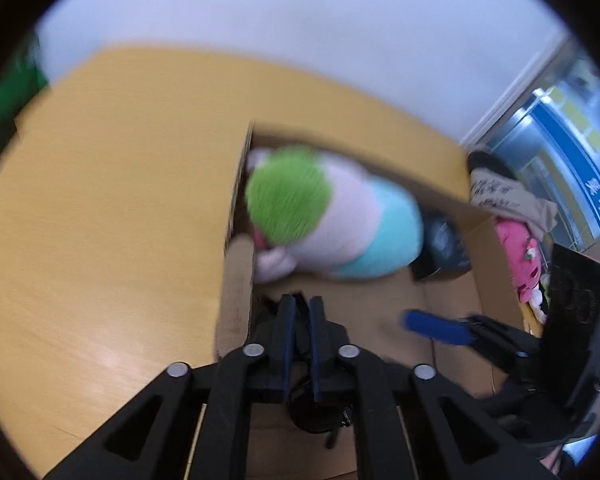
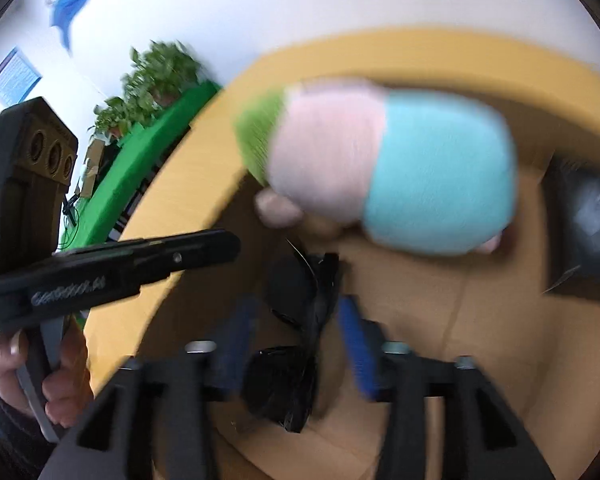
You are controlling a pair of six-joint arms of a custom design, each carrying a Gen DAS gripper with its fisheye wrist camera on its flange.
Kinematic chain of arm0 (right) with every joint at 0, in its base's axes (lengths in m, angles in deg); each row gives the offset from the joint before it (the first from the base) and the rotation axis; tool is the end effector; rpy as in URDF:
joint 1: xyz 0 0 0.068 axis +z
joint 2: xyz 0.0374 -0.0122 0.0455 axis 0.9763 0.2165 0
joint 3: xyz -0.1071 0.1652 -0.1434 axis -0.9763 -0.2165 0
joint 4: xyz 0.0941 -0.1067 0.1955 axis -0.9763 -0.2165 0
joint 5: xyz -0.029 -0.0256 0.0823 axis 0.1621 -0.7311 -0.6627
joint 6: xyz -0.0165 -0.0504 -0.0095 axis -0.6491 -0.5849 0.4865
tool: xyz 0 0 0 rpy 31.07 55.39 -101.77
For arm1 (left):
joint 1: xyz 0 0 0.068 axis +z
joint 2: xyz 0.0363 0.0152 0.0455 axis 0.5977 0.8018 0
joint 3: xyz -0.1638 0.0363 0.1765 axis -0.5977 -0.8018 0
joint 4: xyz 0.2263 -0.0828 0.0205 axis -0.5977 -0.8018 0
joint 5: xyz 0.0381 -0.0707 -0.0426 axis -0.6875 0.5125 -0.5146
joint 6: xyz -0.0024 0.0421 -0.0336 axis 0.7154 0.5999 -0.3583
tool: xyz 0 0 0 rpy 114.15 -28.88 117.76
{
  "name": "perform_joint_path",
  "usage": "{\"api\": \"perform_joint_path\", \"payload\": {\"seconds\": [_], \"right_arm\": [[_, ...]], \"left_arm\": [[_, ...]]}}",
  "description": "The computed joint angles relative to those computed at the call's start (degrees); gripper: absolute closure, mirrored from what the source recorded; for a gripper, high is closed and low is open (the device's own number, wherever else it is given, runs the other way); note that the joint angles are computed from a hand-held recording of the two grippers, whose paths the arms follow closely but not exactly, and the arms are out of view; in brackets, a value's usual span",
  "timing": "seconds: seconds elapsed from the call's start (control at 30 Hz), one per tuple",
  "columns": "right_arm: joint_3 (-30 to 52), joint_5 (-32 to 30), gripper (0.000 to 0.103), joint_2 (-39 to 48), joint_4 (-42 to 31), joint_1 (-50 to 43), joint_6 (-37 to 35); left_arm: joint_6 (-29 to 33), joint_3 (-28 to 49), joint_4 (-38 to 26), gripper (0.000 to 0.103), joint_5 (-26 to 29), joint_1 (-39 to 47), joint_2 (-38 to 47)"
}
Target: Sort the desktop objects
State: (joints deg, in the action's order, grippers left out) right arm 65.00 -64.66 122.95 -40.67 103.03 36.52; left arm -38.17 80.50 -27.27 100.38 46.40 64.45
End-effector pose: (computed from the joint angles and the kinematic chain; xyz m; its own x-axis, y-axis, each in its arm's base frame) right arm 0.2679 0.1383 0.2614 -0.8187 -0.1060 -0.5644 -0.3623 0.8578 0.3645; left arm 0.3626 0.0413 0.3142 -0.8069 0.2316 -0.5434 0.4609 0.8222 -0.3339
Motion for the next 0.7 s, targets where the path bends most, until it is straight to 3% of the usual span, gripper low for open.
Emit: {"api": "perform_joint_path", "payload": {"seconds": [0.07, 0.13, 0.17, 0.23, 0.37, 0.47, 0.53, 0.6, 0.7], "right_arm": [[-3.8, 5.1, 0.003, -10.4, -1.9, 2.1, -0.6], [-7.2, 13.1, 0.0, -20.0, -3.9, 6.4, 0.3], [-8.8, 17.4, 0.0, -24.7, -5.5, 9.1, 1.4], [-10.9, 23.5, 0.0, -30.6, -8.6, 13.9, 4.3], [-13.7, 38.8, 0.0, -38.0, -17.8, 26.9, 14.4], [-14.1, 46.6, 0.0, -41.3, -25.6, 35.0, 22.3], [-12.8, 53.9, 0.0, -41.1, -32.9, 42.1, 29.7], [-12.0, 57.5, 0.0, -41.6, -39.8, 48.7, 36.9], [-10.7, 62.5, 0.0, -40.9, -48.6, 58.4, 48.1]], "left_arm": [[1.3, -10.9, 7.6, 0.063, 2.2, 3.0, -11.8], [1.7, -22.5, 16.2, 0.022, 6.3, 6.8, -23.6], [1.1, -28.3, 20.8, 0.018, 8.7, 8.9, -29.5], [1.8, -37.9, 26.1, 0.018, 15.9, 14.4, -40.5], [4.5, -44.2, 22.1, 0.018, 21.4, 20.4, -50.8], [11.2, -46.1, 13.3, 0.018, 25.3, 23.8, -54.6], [12.6, -48.0, 10.5, 0.018, 25.0, 23.8, -57.9], [13.5, -49.1, 7.8, 0.018, 24.3, 23.8, -60.4], [20.2, -48.7, -0.3, 0.018, 26.4, 27.3, -61.6]]}}
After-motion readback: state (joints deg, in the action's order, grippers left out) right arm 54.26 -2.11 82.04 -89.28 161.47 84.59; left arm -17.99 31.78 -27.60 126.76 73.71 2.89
